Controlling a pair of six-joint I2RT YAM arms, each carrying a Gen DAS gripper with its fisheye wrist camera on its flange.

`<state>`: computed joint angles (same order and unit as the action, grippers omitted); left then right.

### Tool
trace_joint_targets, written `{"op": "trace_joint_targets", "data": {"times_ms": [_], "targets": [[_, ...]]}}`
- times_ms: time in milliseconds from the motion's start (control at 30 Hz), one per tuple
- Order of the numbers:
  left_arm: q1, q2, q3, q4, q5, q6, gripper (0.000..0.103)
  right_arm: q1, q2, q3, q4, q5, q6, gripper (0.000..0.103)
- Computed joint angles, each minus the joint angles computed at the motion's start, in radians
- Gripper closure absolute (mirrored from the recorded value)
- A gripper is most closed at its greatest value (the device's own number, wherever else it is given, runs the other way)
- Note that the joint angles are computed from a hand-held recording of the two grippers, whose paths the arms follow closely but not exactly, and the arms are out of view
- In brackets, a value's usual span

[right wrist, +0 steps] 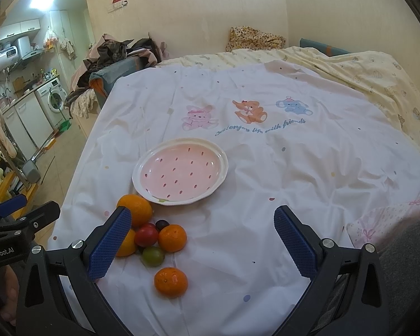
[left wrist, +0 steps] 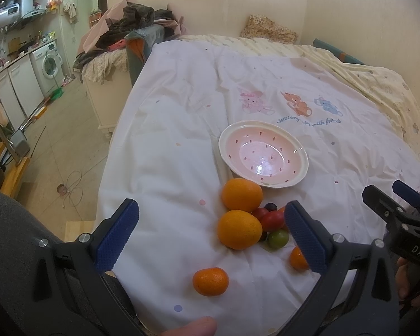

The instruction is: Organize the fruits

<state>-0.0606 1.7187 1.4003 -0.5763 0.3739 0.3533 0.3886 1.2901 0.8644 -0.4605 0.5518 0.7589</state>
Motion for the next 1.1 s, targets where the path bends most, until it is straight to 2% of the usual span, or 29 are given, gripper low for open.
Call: {"op": "trace_joint_targets", "data": {"times_ms": [967, 1100], "targets": [[0.0, 0.001, -0.001, 0.002, 0.0, 0.001, 0.001, -0.001, 0.004, 0.003, -0.004, -0.008, 0.006, 0.0], [-0.006, 0.009, 0.004, -0.007, -0.03, 0.006, 0.001, -0.009, 0.008, -0.004, -0.001, -0.038, 0.016, 0.0]]}}
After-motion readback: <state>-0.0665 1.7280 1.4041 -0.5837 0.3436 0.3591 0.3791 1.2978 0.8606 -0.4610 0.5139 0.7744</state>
